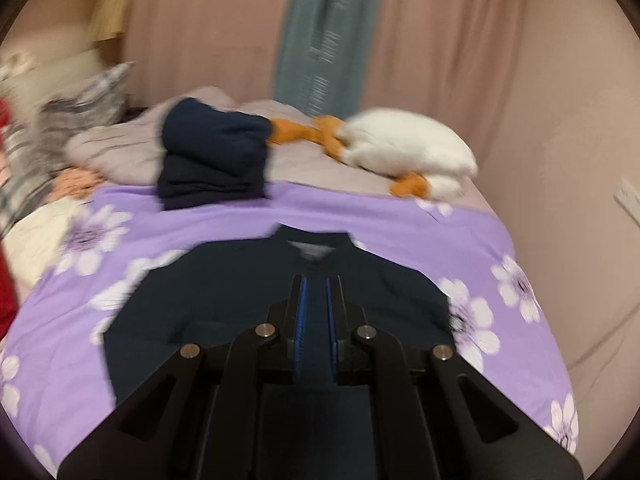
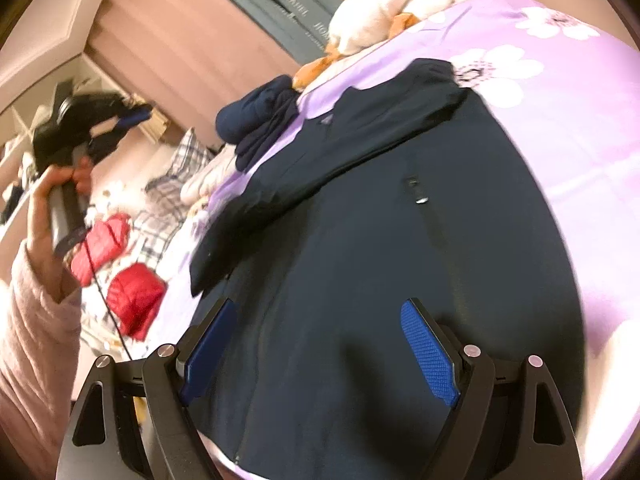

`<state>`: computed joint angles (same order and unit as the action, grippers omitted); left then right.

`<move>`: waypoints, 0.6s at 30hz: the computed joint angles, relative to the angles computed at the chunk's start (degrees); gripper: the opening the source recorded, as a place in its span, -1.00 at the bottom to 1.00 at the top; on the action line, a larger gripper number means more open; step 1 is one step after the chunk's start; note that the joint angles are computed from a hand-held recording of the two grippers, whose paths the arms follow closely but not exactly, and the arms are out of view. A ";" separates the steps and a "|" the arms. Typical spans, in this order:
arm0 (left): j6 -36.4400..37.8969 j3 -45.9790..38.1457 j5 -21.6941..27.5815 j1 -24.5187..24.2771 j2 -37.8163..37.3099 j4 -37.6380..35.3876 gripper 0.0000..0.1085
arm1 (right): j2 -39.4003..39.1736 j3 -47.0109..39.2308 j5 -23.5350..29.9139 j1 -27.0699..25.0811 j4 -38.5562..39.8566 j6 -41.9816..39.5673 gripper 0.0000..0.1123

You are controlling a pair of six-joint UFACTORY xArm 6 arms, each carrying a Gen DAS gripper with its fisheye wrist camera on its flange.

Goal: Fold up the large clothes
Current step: 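Fold the held sleeve across the jacket body and open the left tool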

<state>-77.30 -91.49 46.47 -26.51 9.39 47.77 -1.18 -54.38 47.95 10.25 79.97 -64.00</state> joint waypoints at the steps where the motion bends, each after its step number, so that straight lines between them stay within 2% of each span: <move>1: 1.69 -2.12 -0.53 0.04 2.13 -1.72 -0.83 | 0.19 -0.07 0.18 -0.46 0.09 0.12 0.52; 5: 5.46 -4.25 -8.27 1.58 6.70 -10.46 -0.75 | 1.32 -0.46 -0.12 -1.96 -0.42 1.83 0.52; 7: 6.57 -1.53 -10.12 2.41 5.92 -13.24 -0.53 | 1.82 -1.12 0.56 -2.70 -1.13 2.82 0.52; 8: 6.19 -1.04 -10.46 2.30 5.74 -13.36 -0.35 | 2.17 -1.61 1.26 -3.13 -1.55 3.26 0.52; 9: 5.09 1.85 -11.48 2.82 4.19 -13.78 -0.18 | 2.78 -2.44 1.99 -3.24 -1.92 3.87 0.52; 11: 1.67 7.66 -13.80 3.72 1.02 -13.35 0.03 | 4.70 -5.09 3.46 -2.85 -3.66 5.59 0.52; 13: -1.60 14.29 -15.65 5.00 -2.92 -12.27 0.09 | 6.95 -8.33 5.32 -2.13 -6.18 7.36 0.56; 16: -5.35 23.44 -16.19 6.66 -8.77 -11.02 0.11 | 12.33 -16.90 7.70 1.67 -12.41 12.37 0.56; 18: -7.95 29.64 -17.03 7.83 -12.95 -10.10 0.29 | 15.61 -22.00 8.02 4.15 -15.47 13.68 0.56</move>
